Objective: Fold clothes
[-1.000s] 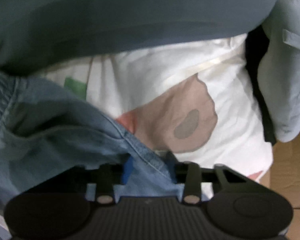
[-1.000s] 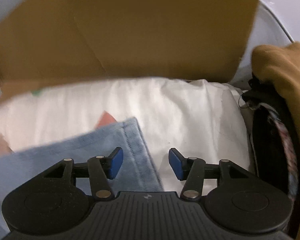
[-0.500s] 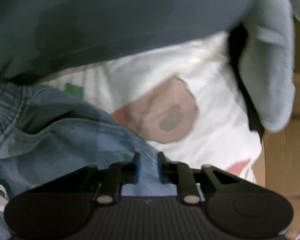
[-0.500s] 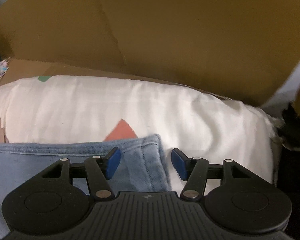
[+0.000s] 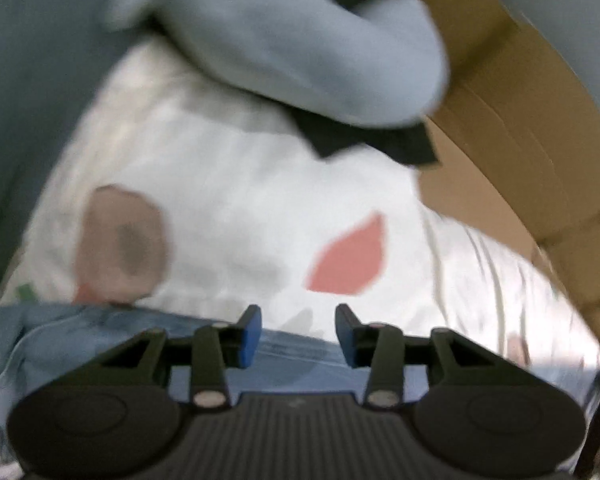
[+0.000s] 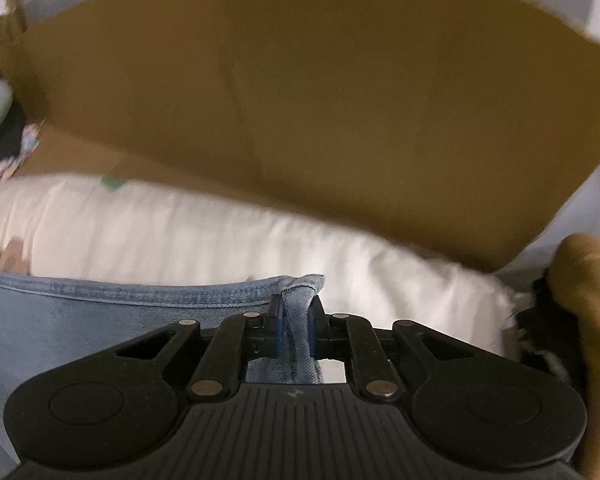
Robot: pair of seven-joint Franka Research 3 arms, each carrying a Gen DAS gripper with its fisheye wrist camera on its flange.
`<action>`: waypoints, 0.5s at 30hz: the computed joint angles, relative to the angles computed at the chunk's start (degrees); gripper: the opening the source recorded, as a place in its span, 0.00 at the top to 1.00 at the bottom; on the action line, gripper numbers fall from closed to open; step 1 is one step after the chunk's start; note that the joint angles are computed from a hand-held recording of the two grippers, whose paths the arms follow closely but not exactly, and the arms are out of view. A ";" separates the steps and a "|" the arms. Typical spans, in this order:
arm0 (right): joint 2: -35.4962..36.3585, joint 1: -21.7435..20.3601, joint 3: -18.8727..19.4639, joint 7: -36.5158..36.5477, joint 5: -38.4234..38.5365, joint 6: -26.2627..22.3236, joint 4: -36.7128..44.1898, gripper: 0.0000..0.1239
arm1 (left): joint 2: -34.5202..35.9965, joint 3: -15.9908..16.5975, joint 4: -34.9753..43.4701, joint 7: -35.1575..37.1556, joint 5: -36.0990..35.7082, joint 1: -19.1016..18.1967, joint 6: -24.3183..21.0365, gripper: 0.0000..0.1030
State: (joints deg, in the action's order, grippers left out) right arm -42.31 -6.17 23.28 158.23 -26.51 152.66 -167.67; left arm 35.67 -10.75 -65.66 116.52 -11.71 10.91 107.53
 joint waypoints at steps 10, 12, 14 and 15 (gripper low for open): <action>4.46 -3.22 0.16 1.96 -4.73 -3.45 5.85 0.93 | -2.17 -1.28 -8.21 9.92 1.63 -3.20 4.14 0.57; 5.95 -3.03 -0.83 2.73 -5.11 -3.98 6.49 0.93 | -2.01 -0.96 -8.53 10.23 1.87 -3.30 4.69 0.57; 8.03 -2.72 -1.52 2.93 -6.08 -4.86 7.26 0.93 | -1.76 -0.58 -8.68 10.22 2.27 -3.28 5.37 0.57; 9.58 -2.47 -2.14 3.17 -6.32 -5.00 7.68 0.92 | -1.89 -0.35 -9.13 10.13 2.53 -3.23 6.19 0.57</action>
State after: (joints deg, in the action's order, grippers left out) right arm -32.73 -8.64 21.14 161.41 -32.83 147.66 -159.99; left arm 33.78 -11.11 -74.78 126.65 -9.19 7.68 113.72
